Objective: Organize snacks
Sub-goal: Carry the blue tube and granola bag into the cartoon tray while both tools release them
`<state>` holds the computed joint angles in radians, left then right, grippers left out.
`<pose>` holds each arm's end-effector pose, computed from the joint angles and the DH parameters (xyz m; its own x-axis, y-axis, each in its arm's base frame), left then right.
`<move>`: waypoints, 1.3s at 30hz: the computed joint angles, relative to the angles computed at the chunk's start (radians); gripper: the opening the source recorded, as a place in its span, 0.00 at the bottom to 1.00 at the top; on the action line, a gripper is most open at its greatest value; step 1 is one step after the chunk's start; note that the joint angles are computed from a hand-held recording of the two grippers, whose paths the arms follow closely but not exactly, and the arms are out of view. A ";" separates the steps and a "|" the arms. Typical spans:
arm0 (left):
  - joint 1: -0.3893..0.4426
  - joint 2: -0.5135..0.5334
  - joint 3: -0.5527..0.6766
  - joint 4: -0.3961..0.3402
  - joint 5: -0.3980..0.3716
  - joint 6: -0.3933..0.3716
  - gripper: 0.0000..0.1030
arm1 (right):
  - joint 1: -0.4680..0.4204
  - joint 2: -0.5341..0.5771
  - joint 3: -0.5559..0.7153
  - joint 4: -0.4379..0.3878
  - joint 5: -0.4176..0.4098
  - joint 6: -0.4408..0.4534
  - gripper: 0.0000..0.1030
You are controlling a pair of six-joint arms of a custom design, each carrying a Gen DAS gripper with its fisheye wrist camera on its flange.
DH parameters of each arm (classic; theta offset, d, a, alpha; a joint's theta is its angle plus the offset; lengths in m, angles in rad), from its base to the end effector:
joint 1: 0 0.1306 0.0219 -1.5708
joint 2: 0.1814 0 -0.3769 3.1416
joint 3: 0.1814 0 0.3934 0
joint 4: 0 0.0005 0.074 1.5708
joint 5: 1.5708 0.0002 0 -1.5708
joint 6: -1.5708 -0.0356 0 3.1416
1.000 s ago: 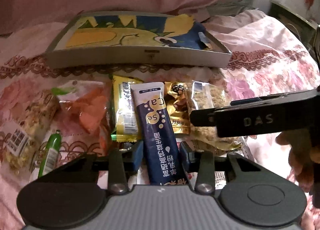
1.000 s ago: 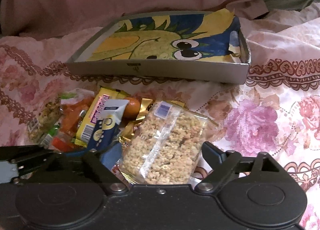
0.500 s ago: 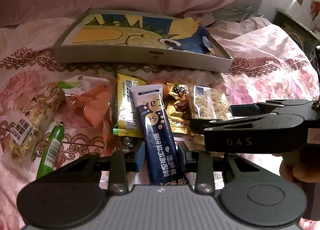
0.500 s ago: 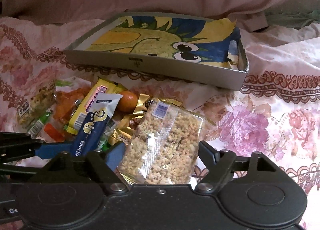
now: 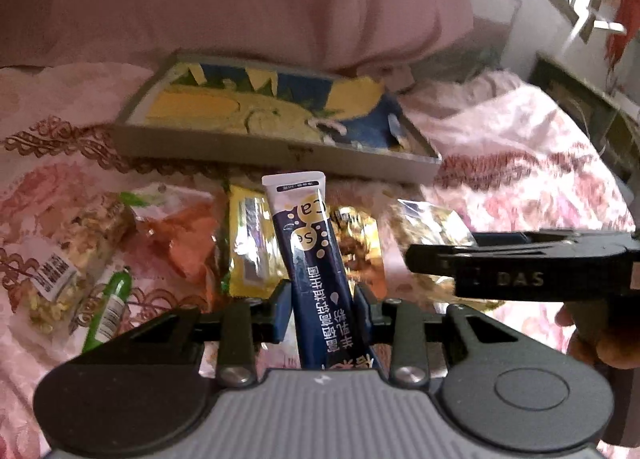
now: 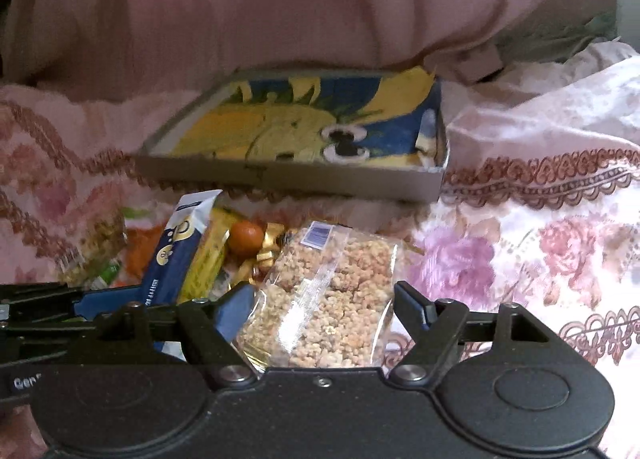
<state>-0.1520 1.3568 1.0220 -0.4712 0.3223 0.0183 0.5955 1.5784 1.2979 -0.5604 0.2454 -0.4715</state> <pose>0.4486 -0.0806 0.3001 -0.7197 0.0927 -0.6881 0.3473 0.9062 -0.2412 0.4546 0.2970 0.3109 -0.7359 0.0336 -0.6763 -0.0850 0.9863 0.1416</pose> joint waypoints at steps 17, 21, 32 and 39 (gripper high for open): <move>0.004 0.173 0.277 0.158 -0.092 0.100 0.35 | -0.098 0.046 0.038 0.347 -0.051 0.061 0.75; -0.011 0.310 0.424 0.152 -0.104 0.154 0.35 | -0.140 0.116 0.111 0.373 -0.069 0.081 0.75; -0.036 0.616 0.754 -0.049 -0.150 0.202 0.35 | -0.195 0.301 0.290 0.271 -0.134 0.153 0.75; -0.047 0.653 0.784 -0.100 -0.170 0.177 0.36 | -0.204 0.339 0.320 0.200 -0.137 0.157 0.76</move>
